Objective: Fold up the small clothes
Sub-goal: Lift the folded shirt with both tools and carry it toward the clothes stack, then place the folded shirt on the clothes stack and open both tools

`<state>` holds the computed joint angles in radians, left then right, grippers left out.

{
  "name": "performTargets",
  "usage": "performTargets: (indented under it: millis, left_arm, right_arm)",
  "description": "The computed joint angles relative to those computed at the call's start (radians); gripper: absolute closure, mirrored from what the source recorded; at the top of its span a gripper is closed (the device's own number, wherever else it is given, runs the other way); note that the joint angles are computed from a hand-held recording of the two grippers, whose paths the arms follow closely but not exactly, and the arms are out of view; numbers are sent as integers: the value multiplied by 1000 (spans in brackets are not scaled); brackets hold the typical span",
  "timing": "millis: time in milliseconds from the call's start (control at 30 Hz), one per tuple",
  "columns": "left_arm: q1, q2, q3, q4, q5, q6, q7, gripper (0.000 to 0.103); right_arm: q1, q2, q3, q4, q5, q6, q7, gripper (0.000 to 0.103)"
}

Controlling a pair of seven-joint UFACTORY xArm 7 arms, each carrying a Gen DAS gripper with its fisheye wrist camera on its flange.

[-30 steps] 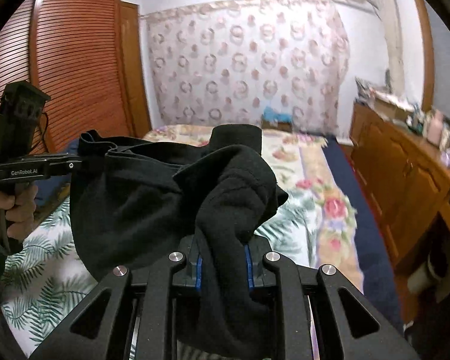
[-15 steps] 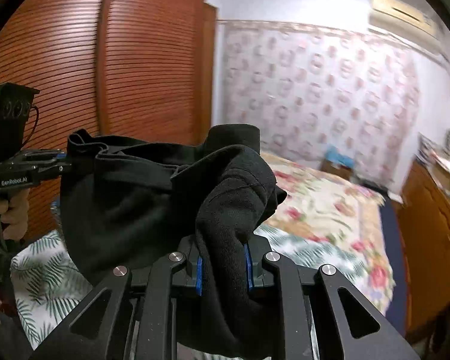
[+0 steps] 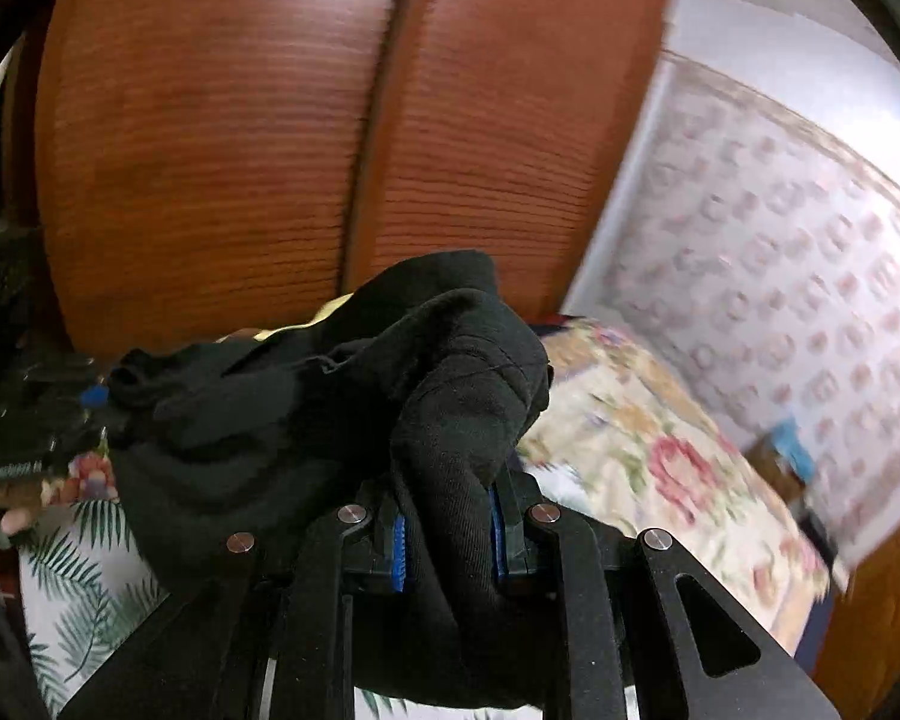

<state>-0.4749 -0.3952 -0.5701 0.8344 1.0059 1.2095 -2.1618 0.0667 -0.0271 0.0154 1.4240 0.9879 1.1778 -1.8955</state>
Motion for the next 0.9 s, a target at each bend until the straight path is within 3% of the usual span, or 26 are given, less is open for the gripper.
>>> performTargets:
  millis: [100,200,267,300,400,467,533,633,767,800,900]
  left_arm:
    - [-13,-49,21,-82,-58,-37,-50,89]
    - [-6,-87,49,-155,-102,-106,-71,89]
    - [-9,-112,29,-184,-145,-102,-71,88]
    - [-3,-117,26,-192,-154,-106,-65,87]
    - [6,-115,-14,-168,-182,-62,-43,77]
    - [11,-99,-47,-132,-179,-16,-24,59]
    - [7,-94,-63,-113,-168,15,0,51]
    - [2,-63,-88,-63,-143,69,36,22]
    - [-17,26,-109,31,-98,140,91,19]
    - [-25,56,-110,60,-87,158,103,19]
    - [-53,131,-113,126,-44,197,109,19]
  right_arm:
    - [56,26,52,3,-47,-71,-9,83]
    - [106,89,96,30,-111,-180,74,78]
    - [114,129,106,59,-131,-211,151,58]
    - [112,140,109,68,-125,-226,177,53]
    - [80,179,115,119,-74,-196,229,39]
    - [52,183,112,117,-33,-192,237,30]
    - [18,185,102,115,-5,-173,248,30]
    - [-20,141,85,35,58,-200,227,29]
    - [-34,45,47,-122,147,-241,192,29]
    - [-15,26,56,-161,168,-288,199,29]
    - [-26,-44,-1,-269,221,-292,174,29]
